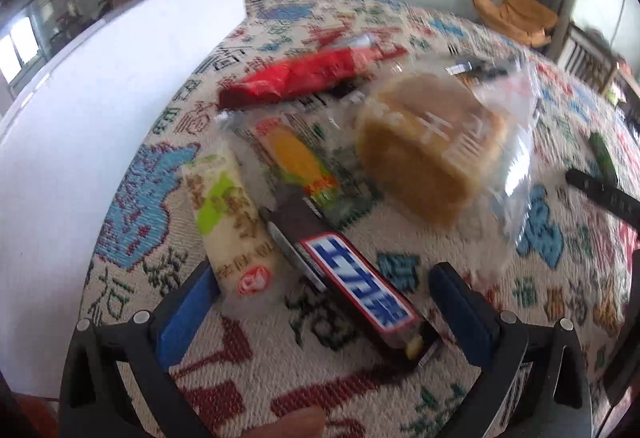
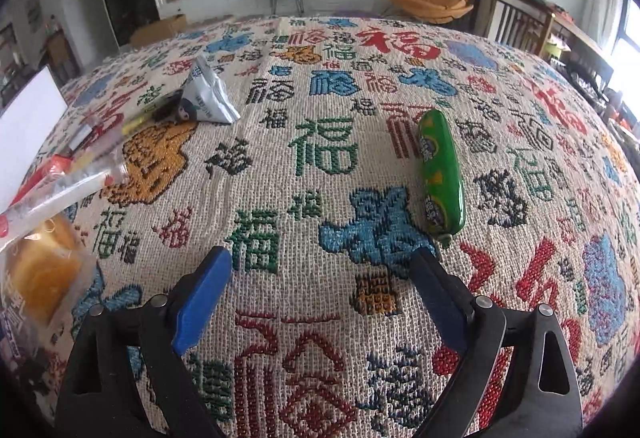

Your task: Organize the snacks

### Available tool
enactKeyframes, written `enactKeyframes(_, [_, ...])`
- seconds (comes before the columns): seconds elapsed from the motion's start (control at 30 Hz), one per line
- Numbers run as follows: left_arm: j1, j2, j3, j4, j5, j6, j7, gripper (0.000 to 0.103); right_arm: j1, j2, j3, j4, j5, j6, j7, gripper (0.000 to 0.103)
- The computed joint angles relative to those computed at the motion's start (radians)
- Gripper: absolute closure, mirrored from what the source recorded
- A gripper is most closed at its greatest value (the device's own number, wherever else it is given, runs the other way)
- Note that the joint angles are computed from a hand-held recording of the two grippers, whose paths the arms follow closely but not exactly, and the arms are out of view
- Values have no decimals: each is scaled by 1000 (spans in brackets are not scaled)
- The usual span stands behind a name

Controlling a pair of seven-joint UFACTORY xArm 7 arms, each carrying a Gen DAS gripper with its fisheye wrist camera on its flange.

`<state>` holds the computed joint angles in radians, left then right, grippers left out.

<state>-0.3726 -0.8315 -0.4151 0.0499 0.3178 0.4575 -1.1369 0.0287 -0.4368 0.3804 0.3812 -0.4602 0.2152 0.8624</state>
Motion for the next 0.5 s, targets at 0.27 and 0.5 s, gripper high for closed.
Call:
enactKeyframes(0.27, [16, -16, -18, -19, 24, -33, -18, 0, 8, -7, -7, -2, 7, 7, -7, 10])
enactKeyframes(0.5, [7, -22, -17, -21, 22, -27, -22, 0, 9, -8, -7, -3, 9, 7, -9, 10])
